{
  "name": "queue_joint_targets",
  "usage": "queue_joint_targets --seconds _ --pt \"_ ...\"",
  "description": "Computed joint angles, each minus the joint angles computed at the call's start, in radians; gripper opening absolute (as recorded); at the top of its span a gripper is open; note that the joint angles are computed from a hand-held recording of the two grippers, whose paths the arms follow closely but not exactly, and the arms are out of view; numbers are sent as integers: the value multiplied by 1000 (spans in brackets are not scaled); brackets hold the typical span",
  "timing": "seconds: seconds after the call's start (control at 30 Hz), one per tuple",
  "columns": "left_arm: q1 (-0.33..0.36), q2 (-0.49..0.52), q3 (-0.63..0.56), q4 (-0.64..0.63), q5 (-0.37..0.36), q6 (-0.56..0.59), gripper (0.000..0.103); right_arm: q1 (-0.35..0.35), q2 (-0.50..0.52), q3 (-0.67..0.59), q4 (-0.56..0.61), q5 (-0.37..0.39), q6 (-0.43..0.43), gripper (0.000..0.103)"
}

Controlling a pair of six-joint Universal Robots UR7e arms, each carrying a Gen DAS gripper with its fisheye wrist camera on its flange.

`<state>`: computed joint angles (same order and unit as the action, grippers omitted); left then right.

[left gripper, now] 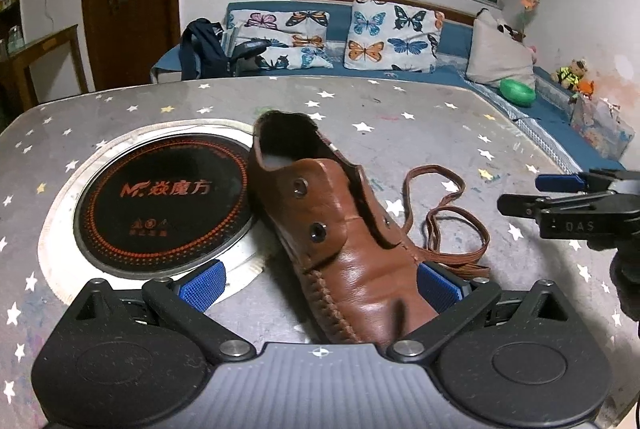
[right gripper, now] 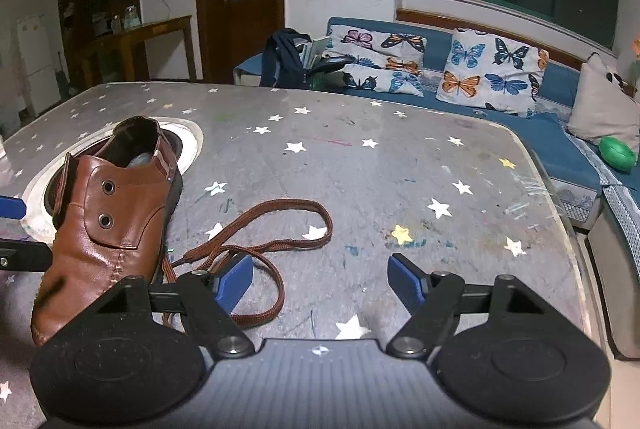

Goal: Lace up shoes with both hands
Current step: 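Move both tools toward the brown shoe and its loose brown lace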

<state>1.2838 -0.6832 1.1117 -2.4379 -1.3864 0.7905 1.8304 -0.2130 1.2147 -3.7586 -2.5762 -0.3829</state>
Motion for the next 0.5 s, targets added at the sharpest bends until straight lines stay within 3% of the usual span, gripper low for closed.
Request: queue_joint_targets --seconds 0.5 --pt "-22 3 20 -27 99 -22 103 14 11 -16 75 36 8 77"
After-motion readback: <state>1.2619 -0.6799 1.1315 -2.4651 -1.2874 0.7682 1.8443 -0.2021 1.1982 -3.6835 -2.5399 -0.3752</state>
